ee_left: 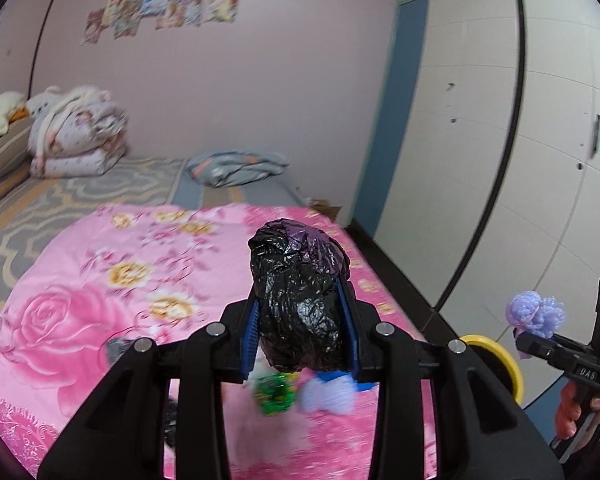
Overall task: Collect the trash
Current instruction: 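Lift black bag with left tool while right tool carries puff to yellow bin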
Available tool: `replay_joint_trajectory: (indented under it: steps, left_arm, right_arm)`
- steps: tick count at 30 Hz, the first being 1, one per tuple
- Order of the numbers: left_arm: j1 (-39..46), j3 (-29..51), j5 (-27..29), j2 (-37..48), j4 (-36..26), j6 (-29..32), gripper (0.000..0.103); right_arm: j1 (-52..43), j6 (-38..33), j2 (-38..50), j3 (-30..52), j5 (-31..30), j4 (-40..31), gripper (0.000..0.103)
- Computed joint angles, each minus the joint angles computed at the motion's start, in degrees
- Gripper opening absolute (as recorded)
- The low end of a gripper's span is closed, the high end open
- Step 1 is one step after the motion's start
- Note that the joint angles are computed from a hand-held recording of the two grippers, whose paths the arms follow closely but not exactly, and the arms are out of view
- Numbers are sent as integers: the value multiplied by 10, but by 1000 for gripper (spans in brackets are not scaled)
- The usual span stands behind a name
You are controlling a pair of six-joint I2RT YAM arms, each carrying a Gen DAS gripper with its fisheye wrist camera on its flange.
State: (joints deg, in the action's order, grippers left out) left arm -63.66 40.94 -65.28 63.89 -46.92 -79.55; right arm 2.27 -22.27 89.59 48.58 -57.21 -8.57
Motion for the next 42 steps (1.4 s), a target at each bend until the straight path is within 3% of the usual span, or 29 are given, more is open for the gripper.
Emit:
replay_joint_trajectory:
  steps: [4, 7, 15, 22, 27, 33, 42]
  left_arm:
    - [-6, 77, -10, 75, 48, 61, 32]
    - [6, 125, -1, 118, 118, 145, 32]
    - [45, 211, 51, 210, 287, 326, 32]
    - [85, 278, 128, 300, 398, 422, 32]
    - [111, 369, 186, 393, 423, 454, 32]
    - [134, 526, 244, 536, 406, 476, 32]
    - [163, 714, 340, 735, 368, 453, 33]
  right_arm:
    - [-46, -20, -15, 8, -35, -26, 29]
    - [-82, -28, -20, 31, -61, -55, 29]
    - [-164, 49, -7, 93, -73, -3, 29]
    - [-206, 98, 60, 153, -43, 44, 29]
    - [-236, 116, 127, 204, -19, 60, 29]
    - [-254, 128, 219, 274, 24, 58, 29]
    - [-258, 87, 329, 336, 79, 21, 29]
